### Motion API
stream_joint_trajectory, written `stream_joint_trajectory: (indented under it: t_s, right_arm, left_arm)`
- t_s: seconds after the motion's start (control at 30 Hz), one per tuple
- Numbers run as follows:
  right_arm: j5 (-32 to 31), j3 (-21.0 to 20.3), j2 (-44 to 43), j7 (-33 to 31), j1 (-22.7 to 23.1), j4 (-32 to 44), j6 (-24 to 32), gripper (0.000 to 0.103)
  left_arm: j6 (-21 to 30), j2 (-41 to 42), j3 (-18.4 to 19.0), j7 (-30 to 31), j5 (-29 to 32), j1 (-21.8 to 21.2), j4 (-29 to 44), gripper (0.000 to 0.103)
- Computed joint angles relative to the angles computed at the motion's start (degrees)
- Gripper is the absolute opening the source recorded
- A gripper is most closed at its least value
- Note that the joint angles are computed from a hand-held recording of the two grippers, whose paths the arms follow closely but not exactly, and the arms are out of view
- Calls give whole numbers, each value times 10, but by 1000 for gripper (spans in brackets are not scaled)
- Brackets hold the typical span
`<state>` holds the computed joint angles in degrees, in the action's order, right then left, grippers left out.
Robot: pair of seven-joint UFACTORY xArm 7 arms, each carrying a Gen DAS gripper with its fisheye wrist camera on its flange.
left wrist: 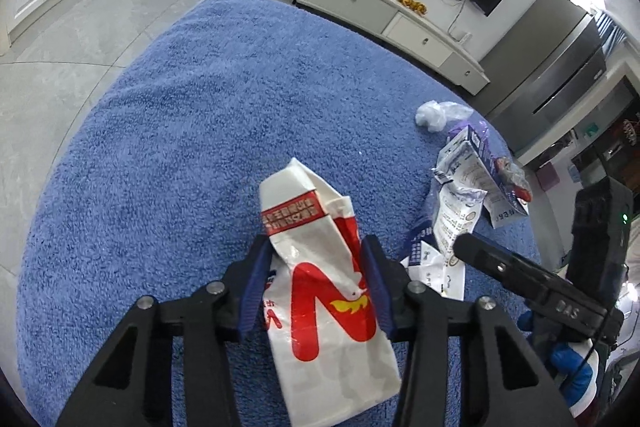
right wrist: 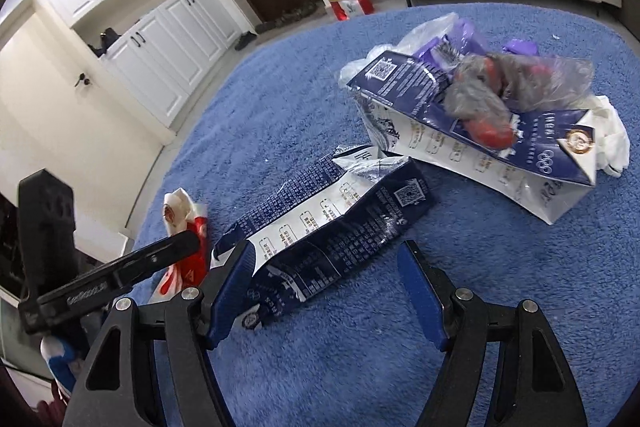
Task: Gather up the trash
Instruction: 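Grasp the white-red paper bag with the left gripper while the right gripper grasps the milk carton, then carry both items to the white bin and open both grippers over it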
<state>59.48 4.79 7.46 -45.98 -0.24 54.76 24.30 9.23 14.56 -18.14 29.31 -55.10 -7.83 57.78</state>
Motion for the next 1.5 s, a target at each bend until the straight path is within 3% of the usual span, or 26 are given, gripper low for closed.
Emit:
stream_joint_trajectory:
  t_s: [0.13,0.23,0.33,0.4,0.47,0.53,0.77,0.87,0.9,0.93,1.3,1.5]
  right_arm:
    - [-27,6,19,33,9,19,-17,73]
    - [-19,15,30,31,3,32,-13,52]
    - [15,25,36,6,-4,41,5,41]
    - [42,30,33,-22,-6,41,11,19]
    - [43,29,27,-32,2,43,8,8]
    - [39,28,27,-39,7,45,12,3]
    - [72,19,-12,-79,18,8,18,2]
    - [93,8,-44,-107,24,-18,21,2]
    - [100,3,-53,-117,26,-26,23,2]
    - [109,-1,-68,-126,30,-40,22,2]
    - [148,-88,-224,-193,37,-155,42,2]
    - [151,-137,-295,-211,26,-210,46,2]
  left_arm:
    - [-6,3,-23,81,-71,20,2,44]
    - [-3,-1,-25,134,-119,23,0,43]
    - [5,-7,-16,180,-165,18,-3,41]
    - [14,-16,-10,220,-210,17,-7,37]
    - [28,-25,0,245,-241,13,-10,37]
    - [34,-31,12,253,-254,2,-14,36]
    - [35,-74,53,262,-279,-45,-48,33]
    - [24,-100,63,257,-279,-64,-65,31]
    - [24,-106,67,260,-281,-68,-69,26]
    - [29,-116,70,255,-278,-72,-75,2]
    - [-16,-141,68,126,-158,-122,-102,3]
    - [-33,-163,63,11,-22,-150,-110,3]
